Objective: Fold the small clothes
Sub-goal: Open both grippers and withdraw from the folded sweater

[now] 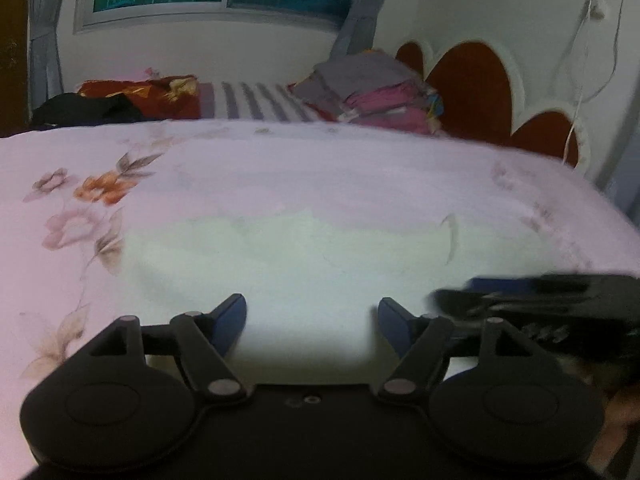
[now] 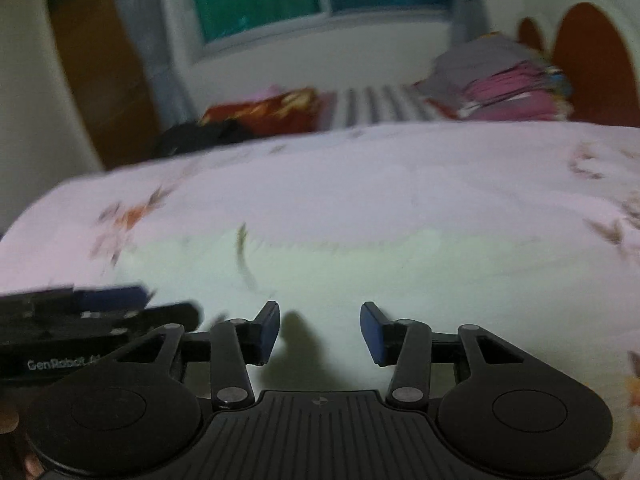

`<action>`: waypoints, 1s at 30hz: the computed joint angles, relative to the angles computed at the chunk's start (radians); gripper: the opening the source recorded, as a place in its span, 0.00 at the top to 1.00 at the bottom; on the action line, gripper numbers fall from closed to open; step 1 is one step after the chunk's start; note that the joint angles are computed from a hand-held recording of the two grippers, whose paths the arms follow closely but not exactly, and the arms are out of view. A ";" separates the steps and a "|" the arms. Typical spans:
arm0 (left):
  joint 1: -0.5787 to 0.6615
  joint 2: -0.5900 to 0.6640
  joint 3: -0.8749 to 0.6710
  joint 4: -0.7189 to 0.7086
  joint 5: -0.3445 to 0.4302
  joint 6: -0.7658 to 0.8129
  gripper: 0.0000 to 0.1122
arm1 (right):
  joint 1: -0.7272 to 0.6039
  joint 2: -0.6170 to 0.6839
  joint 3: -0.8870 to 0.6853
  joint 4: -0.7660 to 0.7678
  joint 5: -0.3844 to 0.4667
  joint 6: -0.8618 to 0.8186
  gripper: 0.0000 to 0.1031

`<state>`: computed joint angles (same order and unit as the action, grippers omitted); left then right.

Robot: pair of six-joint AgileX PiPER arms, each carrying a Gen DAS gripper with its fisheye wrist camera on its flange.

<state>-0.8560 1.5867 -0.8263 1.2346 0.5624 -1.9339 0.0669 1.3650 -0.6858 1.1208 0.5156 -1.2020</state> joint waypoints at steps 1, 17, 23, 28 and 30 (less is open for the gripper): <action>-0.001 -0.021 0.031 0.012 0.016 -0.003 0.45 | -0.008 0.008 0.004 -0.007 -0.007 -0.027 0.56; -0.294 0.002 -0.050 -0.110 0.226 0.010 0.45 | -0.279 -0.227 0.174 -0.024 0.239 -0.126 0.57; -0.293 -0.095 0.069 -0.146 0.298 -0.036 0.46 | -0.454 -0.207 0.182 -0.049 0.215 -0.173 0.57; -0.315 -0.117 0.075 -0.157 0.323 -0.053 0.47 | -0.616 -0.093 0.088 -0.088 0.254 -0.191 0.86; -0.339 -0.119 0.061 -0.155 0.349 -0.049 0.45 | -0.625 -0.120 0.083 -0.092 0.260 -0.191 0.85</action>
